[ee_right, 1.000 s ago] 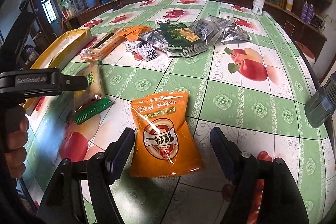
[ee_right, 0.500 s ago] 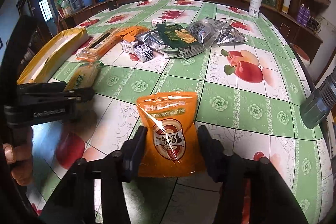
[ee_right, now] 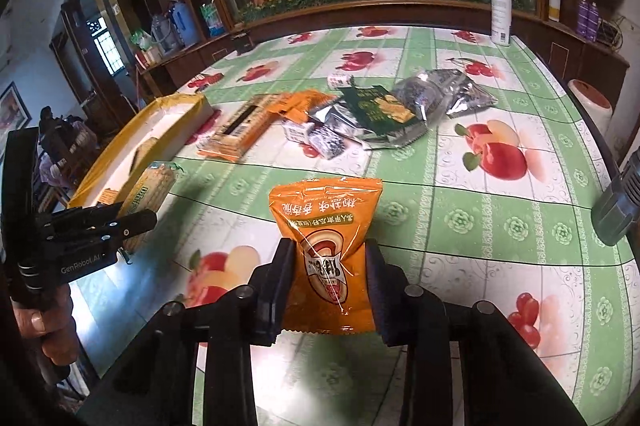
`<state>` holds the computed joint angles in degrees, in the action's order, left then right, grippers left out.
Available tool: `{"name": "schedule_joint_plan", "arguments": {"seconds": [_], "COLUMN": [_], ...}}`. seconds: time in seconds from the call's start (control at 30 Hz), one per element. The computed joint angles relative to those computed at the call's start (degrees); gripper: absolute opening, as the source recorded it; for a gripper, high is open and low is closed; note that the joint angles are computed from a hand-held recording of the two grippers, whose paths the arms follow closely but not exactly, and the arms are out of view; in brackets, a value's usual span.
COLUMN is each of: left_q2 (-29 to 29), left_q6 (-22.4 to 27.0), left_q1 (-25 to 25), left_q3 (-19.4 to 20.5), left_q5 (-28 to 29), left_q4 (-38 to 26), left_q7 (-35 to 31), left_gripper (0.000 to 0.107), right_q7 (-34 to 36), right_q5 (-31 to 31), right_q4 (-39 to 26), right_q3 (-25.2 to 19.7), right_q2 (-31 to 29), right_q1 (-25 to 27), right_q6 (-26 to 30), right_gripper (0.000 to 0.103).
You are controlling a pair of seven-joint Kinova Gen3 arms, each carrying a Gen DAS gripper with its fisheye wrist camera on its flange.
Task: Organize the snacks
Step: 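Carry the cracker pack and chip bag into the tray and release both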
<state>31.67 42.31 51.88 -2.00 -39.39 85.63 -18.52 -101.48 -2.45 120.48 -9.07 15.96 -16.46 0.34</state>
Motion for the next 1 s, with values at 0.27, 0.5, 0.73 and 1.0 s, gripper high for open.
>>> {"name": "schedule_joint_plan", "arguments": {"seconds": [0.27,0.5,0.73,1.0], "left_q2": [-3.17,-5.58,-7.70,-8.64], "left_q6": [1.06,2.61,3.11,4.75], "left_q1": [0.89,-0.93,-3.55,-5.36], "left_q3": [-1.41,-0.54,1.06,2.43], "left_q5": [-4.44,-8.13,-11.05,-13.84], "left_q4": [4.30,8.37,12.31,14.20], "left_q7": [6.17,12.52,17.48,21.23], "left_gripper": [0.045,0.045,0.045,0.045], "right_q7": [-0.07,1.38,3.15,6.56], "right_q5": [-0.05,-0.18,-0.93,-2.04], "right_q4": [-1.96,-4.73,-8.13,-12.71], "right_q3": [-1.53,-7.29,-10.17,-13.94], "right_q2": [-0.06,1.16,3.20,6.22], "right_q1": [-1.35,1.33,0.68,0.34], "right_q6": [0.76,1.85,3.00,4.75], "right_gripper": [0.036,0.035,0.035,0.035]}}
